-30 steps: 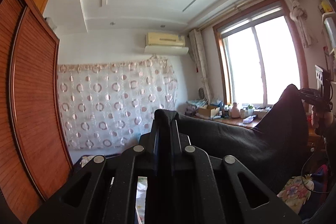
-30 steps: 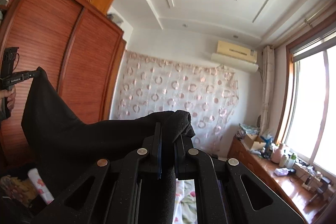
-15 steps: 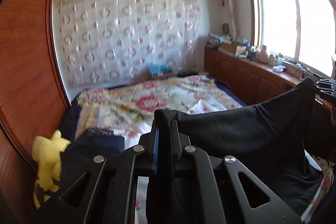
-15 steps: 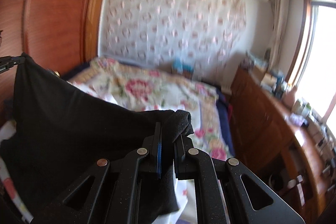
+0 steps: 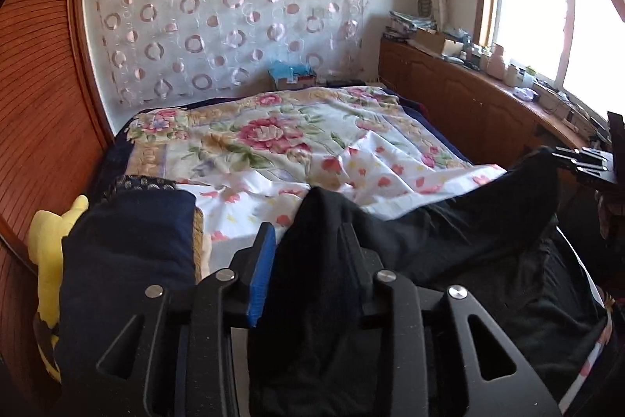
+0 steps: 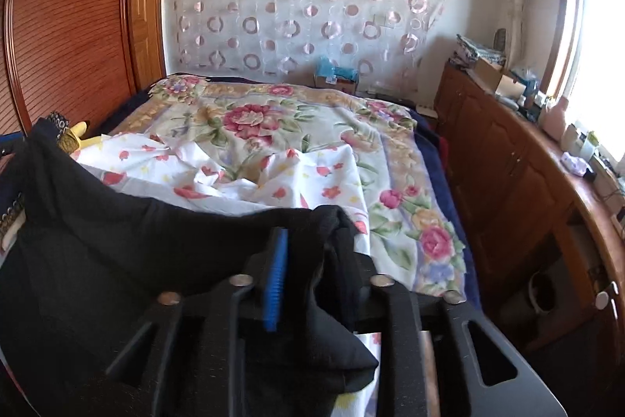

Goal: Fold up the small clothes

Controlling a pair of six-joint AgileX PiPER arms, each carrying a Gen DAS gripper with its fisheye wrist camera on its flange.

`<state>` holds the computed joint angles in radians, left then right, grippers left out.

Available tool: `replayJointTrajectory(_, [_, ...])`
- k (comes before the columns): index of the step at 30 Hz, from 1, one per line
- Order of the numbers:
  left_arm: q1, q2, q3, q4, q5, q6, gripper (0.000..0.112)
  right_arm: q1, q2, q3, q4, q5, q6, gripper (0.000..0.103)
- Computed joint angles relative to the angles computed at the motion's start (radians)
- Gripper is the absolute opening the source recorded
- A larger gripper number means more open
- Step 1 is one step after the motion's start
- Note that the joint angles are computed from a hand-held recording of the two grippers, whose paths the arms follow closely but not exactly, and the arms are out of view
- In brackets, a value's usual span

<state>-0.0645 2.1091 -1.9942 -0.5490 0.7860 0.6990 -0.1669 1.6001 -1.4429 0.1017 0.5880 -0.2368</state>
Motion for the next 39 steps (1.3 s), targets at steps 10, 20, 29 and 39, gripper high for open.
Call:
replayJointTrajectory(10, [0.031,-0.192,0.475,-0.138,-0.104,0.233,0.041,-0.078,-0.089,0.236,0.317,-0.055,-0.294,0.043])
replayJointTrajectory(20, [0.01,-0.148,0.579,-0.069,-0.163,0.185,0.041,-0.165,-0.086,0.349,0.44,0.02,-0.396,0.043])
replayJointTrajectory(29, [-0.003,-0.177,0.65,-0.111,-0.251,0.236,0.044,-0.275,0.011,0.217,0.493,0.121,-0.38,0.043])
replayJointTrajectory(39, [0.02,-0.183,0.652,-0.132,-0.221,0.255,0.044,-0.201,0.048,0.197,0.365,0.011,-0.233,0.043])
